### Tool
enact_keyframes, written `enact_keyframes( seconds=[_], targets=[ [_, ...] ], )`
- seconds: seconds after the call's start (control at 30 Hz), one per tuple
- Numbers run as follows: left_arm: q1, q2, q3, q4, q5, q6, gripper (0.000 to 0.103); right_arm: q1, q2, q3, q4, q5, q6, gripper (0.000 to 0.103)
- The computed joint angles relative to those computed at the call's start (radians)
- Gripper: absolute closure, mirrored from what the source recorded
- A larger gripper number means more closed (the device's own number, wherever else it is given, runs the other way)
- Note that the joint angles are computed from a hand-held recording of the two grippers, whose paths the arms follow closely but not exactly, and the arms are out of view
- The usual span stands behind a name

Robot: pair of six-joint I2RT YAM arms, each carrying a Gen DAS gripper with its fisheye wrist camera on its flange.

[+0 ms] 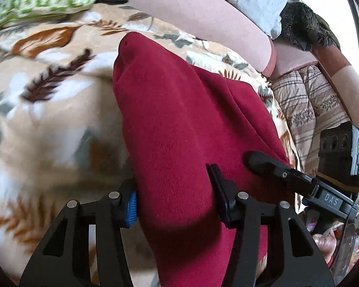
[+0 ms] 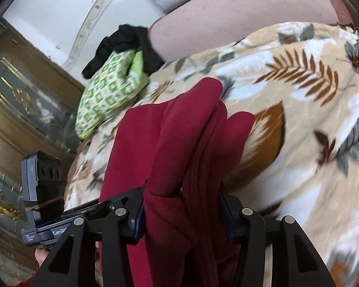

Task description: Fold small clothes

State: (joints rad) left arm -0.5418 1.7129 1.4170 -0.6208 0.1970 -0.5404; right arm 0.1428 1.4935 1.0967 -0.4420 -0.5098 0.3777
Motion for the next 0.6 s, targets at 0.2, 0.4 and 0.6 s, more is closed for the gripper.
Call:
enact_keyframes(
  seconds=[0.2,0.4,0.6],
  targets=[
    [-0.008,-0.136,-0.228,0.010,-0.019,-0.017,0.047,0.119,-0.090,-0.189,0.057,0.019,0.133,0.048],
    [-0.023,-0.216,-0.243,-0.014,-0.101,-0.024,0.045,0.116,-0.186,-0.200,-0.041,0.083,0.138,0.046],
    [-0.043,-0.227,-0.206,-0.039,-0.218,-0.013,0.045,0.252,-0.204,-0.034,-0.134,0.285,-0.027,0.047]
  ],
)
